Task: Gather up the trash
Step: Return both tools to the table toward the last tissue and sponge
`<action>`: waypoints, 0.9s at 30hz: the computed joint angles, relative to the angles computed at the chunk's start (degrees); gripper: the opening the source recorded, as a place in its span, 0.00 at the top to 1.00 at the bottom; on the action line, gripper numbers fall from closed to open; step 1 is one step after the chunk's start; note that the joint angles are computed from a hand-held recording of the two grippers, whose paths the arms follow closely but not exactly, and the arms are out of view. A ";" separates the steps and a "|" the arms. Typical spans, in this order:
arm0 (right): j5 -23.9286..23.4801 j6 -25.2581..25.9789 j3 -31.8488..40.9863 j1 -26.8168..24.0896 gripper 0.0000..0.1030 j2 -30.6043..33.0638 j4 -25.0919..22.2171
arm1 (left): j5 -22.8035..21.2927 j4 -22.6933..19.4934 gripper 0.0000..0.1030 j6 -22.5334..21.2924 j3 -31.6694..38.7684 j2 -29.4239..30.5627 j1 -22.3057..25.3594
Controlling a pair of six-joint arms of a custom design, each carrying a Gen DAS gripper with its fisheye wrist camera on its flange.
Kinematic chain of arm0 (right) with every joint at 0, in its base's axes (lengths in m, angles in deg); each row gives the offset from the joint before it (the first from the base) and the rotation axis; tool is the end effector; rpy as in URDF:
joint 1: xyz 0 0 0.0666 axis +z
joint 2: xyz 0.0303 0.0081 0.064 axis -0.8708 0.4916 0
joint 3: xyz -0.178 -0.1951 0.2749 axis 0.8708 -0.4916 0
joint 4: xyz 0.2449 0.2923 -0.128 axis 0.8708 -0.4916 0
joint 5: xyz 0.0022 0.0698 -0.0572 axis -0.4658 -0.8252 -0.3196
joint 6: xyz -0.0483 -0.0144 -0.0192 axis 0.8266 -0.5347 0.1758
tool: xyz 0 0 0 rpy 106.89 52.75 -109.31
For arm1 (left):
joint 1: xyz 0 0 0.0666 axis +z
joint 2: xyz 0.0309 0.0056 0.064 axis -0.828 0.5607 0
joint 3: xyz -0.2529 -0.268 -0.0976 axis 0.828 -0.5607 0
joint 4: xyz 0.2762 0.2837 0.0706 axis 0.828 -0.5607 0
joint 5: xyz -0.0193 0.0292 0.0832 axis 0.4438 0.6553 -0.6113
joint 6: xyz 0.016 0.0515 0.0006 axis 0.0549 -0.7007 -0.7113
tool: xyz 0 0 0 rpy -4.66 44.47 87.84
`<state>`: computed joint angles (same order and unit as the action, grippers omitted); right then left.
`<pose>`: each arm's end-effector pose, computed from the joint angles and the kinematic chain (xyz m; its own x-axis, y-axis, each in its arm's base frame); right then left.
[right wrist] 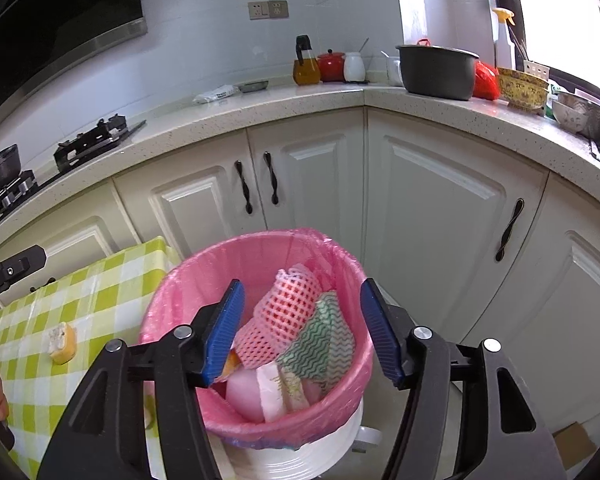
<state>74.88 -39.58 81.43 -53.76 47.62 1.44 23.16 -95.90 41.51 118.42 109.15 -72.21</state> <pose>0.5187 0.0641 0.5437 -0.5977 0.0086 -0.8017 -0.1327 0.9851 0.1096 0.4925 -0.1429 0.5767 -0.5875 -0.1265 -0.7992 0.0760 0.9747 -0.2102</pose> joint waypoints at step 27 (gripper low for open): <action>-0.40 4.65 -15.96 20.10 0.23 -9.62 1.60 | -1.46 -2.15 0.28 0.38 -32.25 -30.11 15.51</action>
